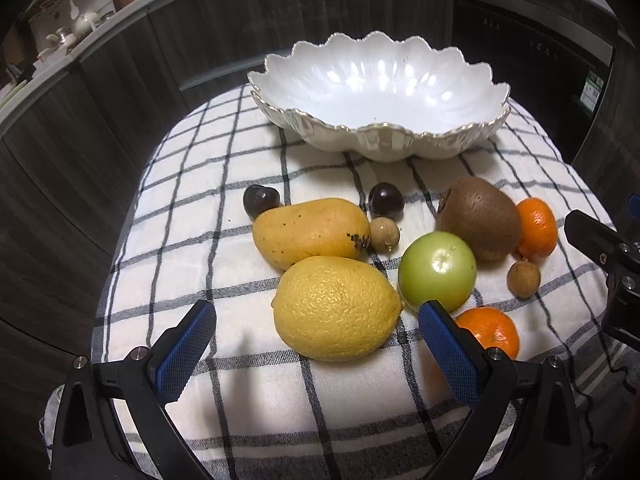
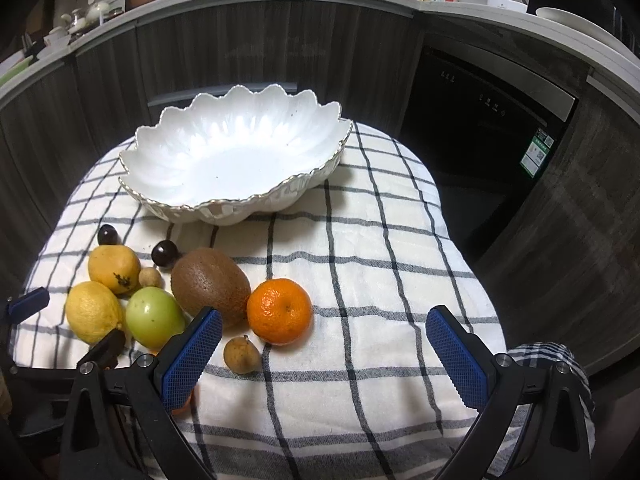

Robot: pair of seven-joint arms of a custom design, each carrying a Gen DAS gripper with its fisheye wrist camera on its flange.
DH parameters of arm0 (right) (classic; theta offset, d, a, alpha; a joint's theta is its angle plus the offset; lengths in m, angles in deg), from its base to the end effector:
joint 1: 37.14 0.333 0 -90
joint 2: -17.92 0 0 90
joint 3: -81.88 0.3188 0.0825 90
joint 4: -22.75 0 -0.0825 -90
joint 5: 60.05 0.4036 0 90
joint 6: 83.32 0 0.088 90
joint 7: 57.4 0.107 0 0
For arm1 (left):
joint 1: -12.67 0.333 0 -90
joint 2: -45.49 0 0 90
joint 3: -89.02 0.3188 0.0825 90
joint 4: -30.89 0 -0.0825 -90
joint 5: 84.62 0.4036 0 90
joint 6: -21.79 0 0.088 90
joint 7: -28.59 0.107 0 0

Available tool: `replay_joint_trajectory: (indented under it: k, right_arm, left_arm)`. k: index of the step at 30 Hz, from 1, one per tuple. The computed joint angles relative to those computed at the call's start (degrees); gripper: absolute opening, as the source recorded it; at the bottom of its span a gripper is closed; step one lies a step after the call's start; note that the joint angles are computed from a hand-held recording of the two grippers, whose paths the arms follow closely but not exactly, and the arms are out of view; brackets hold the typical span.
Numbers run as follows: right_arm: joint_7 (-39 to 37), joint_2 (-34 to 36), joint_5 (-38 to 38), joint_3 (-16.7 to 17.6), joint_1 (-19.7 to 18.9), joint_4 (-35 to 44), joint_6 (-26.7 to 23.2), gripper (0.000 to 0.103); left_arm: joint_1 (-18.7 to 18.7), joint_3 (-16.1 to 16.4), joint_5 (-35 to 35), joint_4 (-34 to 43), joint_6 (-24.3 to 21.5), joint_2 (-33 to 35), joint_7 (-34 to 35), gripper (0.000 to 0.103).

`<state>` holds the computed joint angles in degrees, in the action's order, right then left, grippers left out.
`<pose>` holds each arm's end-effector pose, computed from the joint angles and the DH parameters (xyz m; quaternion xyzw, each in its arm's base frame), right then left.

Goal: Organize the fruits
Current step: 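Move left tool toward the lemon while right tool moves toward the brown longan, then grasp and lift the lemon with left tool while right tool grasps the longan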

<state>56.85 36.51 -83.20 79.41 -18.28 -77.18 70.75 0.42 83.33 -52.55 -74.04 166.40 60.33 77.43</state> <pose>0.6731 0.2146 0.4505 -0.7238 0.6051 -0.2561 0.2107 0.6436 -0.2089 0.4308 -0.6862 0.6693 -0.1503 0.2420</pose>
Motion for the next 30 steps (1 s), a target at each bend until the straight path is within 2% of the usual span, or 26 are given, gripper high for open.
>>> replay_joint_trajectory:
  k: [9,11,16,24,30]
  right_arm:
    - [-0.9,1.7,1.2,0.3,0.1,1.7,-1.5,0.103]
    - [-1.2,1.8,1.6,0.3,0.1,1.8,-1.6,0.103]
    - [-1.2,2.1,2.0,0.1,0.2,2.1,-2.0,0.103]
    - [-1.5,1.7,2.0,0.2,0.1,1.8,-1.8,0.103]
    - [-5.3,0.6,5.9,2.0,-1.1,0.1,0.1,0.103]
  left_arm:
    - [0.5,0.2,-1.2,0.8,1.4,1.2,2.5,0.096]
    - [0.7,0.1,-1.9,0.6,2.2,1.2,3.1,0.091]
    - [1.6,-0.9,-6.5,0.8,3.5,2.0,7.5,0.067]
    - [1.1,-0.3,-8.4,-0.2,3.6,1.1,7.2,0.066]
    - [0.6,0.5,-4.8,-3.6,3.9,-2.7,1.8,0.066]
